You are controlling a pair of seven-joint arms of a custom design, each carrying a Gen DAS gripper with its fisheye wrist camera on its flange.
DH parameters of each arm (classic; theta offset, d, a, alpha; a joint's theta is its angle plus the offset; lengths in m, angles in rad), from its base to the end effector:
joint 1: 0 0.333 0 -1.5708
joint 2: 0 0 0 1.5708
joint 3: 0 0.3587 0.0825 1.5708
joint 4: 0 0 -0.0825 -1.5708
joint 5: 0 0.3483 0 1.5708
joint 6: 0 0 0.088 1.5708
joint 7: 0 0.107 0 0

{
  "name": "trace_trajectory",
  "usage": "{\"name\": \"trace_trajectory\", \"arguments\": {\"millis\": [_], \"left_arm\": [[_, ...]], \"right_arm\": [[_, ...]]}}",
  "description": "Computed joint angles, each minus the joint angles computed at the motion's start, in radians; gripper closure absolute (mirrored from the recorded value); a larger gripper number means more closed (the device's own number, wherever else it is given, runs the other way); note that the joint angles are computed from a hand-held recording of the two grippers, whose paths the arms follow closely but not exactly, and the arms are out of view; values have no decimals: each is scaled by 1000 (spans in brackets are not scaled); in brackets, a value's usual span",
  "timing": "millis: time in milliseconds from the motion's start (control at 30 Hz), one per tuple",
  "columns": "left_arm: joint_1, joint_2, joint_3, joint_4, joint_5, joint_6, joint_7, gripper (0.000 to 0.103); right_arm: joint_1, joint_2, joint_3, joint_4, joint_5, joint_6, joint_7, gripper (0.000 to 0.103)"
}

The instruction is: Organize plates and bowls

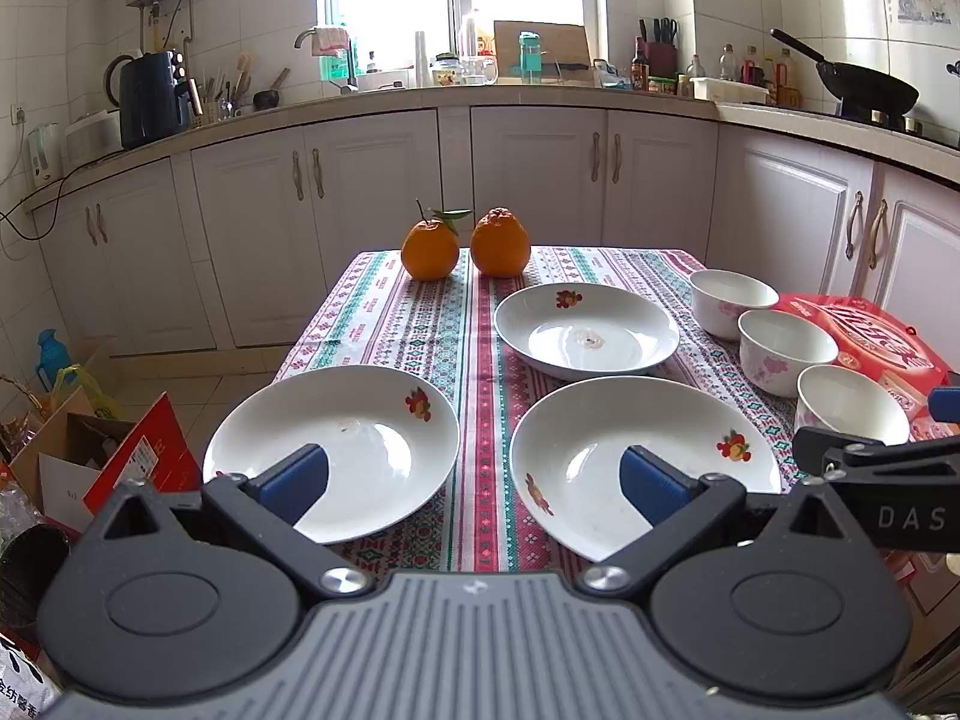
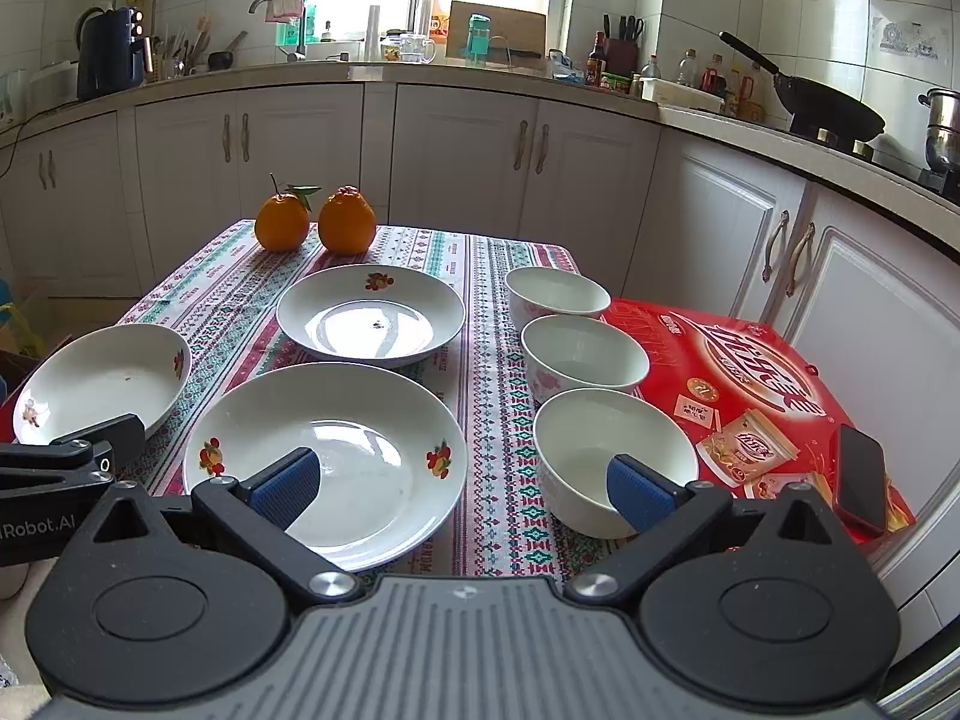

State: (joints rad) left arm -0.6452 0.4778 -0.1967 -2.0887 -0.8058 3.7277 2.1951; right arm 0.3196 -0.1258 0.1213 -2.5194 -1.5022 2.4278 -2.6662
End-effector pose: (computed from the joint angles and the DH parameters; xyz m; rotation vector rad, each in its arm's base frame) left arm 0.4793 -0.3673 0.3780 -1.2360 1.9765 -1.0697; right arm 0.3886 0.1801 0.3980 -1.3768 2.0459 -1.1386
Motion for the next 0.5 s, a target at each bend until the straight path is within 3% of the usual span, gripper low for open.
{"name": "trace_trajectory", "arguments": {"millis": [500], "left_arm": [[-1, -5, 2, -3, -4, -4, 2, 1]], "right_arm": [[2, -1, 1, 1, 3, -5, -4, 0]]}}
